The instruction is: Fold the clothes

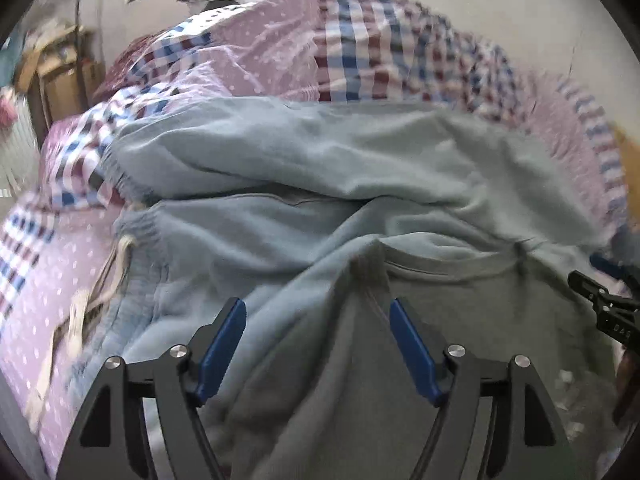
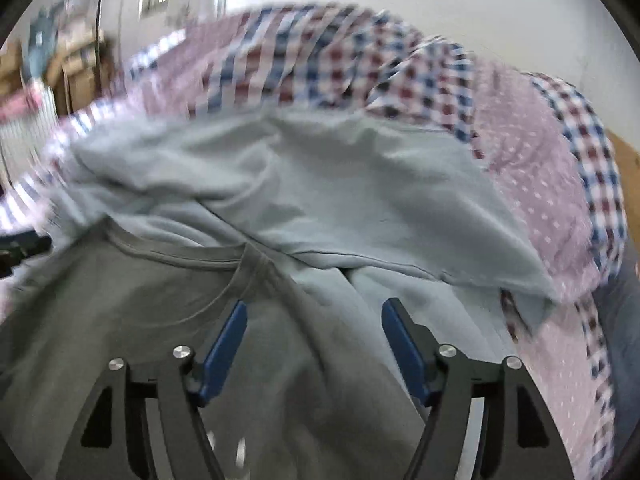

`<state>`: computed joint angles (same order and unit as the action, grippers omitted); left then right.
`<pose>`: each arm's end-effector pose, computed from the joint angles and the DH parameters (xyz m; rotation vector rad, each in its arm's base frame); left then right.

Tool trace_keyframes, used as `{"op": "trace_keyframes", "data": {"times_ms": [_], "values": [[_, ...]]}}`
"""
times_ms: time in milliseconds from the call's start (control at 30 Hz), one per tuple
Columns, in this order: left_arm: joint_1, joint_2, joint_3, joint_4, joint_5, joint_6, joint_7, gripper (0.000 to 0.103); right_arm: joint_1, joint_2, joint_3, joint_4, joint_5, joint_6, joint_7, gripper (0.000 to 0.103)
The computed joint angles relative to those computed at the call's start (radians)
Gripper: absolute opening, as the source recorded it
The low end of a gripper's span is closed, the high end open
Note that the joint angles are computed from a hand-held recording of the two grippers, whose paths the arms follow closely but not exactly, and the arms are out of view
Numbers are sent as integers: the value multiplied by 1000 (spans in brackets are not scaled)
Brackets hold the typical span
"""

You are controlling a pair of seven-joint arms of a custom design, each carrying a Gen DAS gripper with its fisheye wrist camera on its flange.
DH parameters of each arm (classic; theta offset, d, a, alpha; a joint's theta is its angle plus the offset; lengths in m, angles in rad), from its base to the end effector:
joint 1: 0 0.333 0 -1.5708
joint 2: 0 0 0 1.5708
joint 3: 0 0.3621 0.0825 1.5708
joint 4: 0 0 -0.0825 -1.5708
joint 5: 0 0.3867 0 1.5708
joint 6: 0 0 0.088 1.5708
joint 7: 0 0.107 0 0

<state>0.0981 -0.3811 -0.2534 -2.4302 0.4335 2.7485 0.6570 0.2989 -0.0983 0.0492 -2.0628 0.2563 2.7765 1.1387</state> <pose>0.4506 -0.1010 0.5589 -2.0900 1.3887 -0.7107 0.5420 0.1861 0.6182 -2.1094 1.1377 -0.6011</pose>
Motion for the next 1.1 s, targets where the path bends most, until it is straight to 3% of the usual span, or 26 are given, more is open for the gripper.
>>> {"op": "trace_keyframes", "data": {"times_ms": [100,133,233,300,433,533,600,833,1033,1100], "values": [[-87,-172,82,-124,-145,53,51,79,24,-163,-79,-105,184,-57,-158,79],[-83,-235,74,-161,-172,50,37,85,33,-223,-111,-143,229,-80,-197,82],[-90,-425,43,-273,-257,45,-16,87,-1,-399,-176,-261,263,-132,-213,87],[-148,-541,14,-338,-322,19,-51,87,-37,-497,-218,-327,265,-172,-191,87],[-236,-628,-83,-378,-398,-9,-140,87,-121,-635,-292,-424,276,-256,-107,87],[-299,-602,-173,-355,-419,3,-210,87,-182,-688,-330,-473,257,-273,-89,87],[-319,-563,-235,-334,-404,64,-246,87,-207,-705,-363,-489,251,-288,-88,87],[-259,-425,-437,-290,-322,281,-386,88,-298,-696,-501,-476,367,-391,11,87],[-263,-245,-467,-217,-284,346,-408,88,-447,-671,-548,-494,465,-390,180,87],[-236,-233,-491,-193,-259,356,-409,88,-479,-668,-546,-503,476,-393,221,87]]}}
